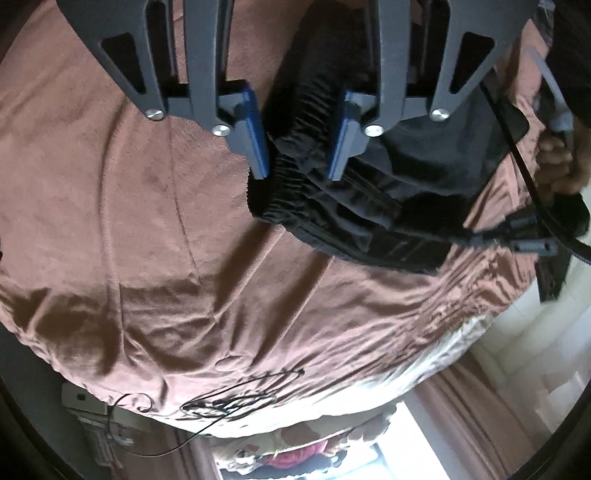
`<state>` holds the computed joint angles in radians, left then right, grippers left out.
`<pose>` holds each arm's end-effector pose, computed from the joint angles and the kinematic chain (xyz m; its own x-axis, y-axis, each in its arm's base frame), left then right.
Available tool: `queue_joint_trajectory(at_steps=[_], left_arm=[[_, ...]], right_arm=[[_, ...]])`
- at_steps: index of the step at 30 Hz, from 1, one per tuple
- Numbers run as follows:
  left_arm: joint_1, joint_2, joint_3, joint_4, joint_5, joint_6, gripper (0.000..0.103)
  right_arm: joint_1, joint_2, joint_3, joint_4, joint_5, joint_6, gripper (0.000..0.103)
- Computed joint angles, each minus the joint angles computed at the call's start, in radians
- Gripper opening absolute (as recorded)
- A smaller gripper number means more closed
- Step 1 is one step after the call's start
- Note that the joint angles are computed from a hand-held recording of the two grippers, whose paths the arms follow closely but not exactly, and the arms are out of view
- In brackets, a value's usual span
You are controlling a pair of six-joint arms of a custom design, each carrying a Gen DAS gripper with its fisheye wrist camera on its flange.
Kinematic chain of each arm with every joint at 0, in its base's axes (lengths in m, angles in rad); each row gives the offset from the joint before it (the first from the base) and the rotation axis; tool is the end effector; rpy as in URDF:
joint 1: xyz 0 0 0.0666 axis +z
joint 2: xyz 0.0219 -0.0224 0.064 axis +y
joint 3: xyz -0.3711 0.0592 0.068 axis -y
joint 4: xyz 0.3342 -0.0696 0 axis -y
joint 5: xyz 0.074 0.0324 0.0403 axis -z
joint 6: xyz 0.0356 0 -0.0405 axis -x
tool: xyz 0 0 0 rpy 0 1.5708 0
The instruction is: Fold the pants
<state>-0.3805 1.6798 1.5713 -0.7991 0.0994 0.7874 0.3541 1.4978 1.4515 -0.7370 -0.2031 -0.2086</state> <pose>0.4900 -0.2002 0.3696 -0.8184 -0.4320 -0.3790 -0.2176 0.8433 -0.4914 0.4418 0.1705 0.4132 -0.7456 -0.0594 -0.6638 -0.3263 0.9009 0.2860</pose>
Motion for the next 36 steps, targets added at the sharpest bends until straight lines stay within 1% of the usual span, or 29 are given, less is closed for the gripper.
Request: queue_joint_trajectory(at_steps=[1, 5, 7, 8, 9, 13, 14, 15, 16, 18, 24, 32, 34, 35, 36], left_arm=[[0.006, -0.001, 0.000, 0.013, 0.010, 0.007, 0.004], [0.020, 0.002, 0.025, 0.022, 0.001, 0.020, 0.004], [0.027, 0.006, 0.039, 0.019, 0.003, 0.019, 0.004], [0.031, 0.011, 0.049, 0.017, 0.007, 0.021, 0.004], [0.032, 0.013, 0.053, 0.016, 0.009, 0.022, 0.004], [0.037, 0.024, 0.071, 0.009, 0.006, 0.014, 0.004], [0.038, 0.026, 0.073, 0.008, 0.008, 0.016, 0.004], [0.040, 0.029, 0.078, 0.006, 0.007, 0.017, 0.004], [0.040, 0.032, 0.084, 0.000, -0.001, 0.016, 0.004], [0.046, 0.037, 0.095, 0.000, 0.000, 0.017, 0.004], [0.062, 0.073, 0.147, -0.018, -0.013, 0.021, 0.004], [0.080, 0.175, 0.227, -0.051, -0.006, 0.022, 0.004], [0.082, 0.209, 0.253, -0.068, -0.001, 0.027, 0.004], [0.082, 0.226, 0.272, -0.088, -0.009, 0.027, 0.005], [0.080, 0.245, 0.298, -0.123, -0.030, 0.025, 0.012]], right_arm=[[0.000, -0.002, 0.001, -0.002, 0.000, 0.004, 0.022], [-0.013, -0.021, 0.001, -0.018, -0.014, -0.011, 0.022], [-0.023, -0.030, -0.006, -0.027, -0.036, -0.018, 0.028], [-0.028, -0.033, -0.011, -0.030, -0.049, -0.015, 0.041], [-0.027, -0.033, -0.013, -0.032, -0.045, -0.013, 0.050], [-0.018, -0.032, -0.017, -0.031, -0.040, 0.018, 0.051], [-0.015, -0.028, -0.012, -0.036, -0.032, 0.025, 0.042], [-0.014, -0.021, -0.002, -0.044, -0.033, 0.029, 0.014], [-0.016, -0.013, 0.010, -0.060, -0.043, 0.033, 0.011], [-0.019, -0.013, 0.016, -0.055, -0.049, 0.033, 0.009], [-0.016, -0.011, 0.039, -0.016, -0.027, 0.037, 0.008], [-0.002, 0.079, 0.115, -0.042, 0.024, 0.013, 0.008], [0.001, 0.097, 0.128, -0.047, 0.043, -0.001, 0.008], [0.002, 0.109, 0.141, -0.055, 0.050, -0.013, 0.009], [0.002, 0.117, 0.147, -0.058, 0.055, -0.025, 0.013]])
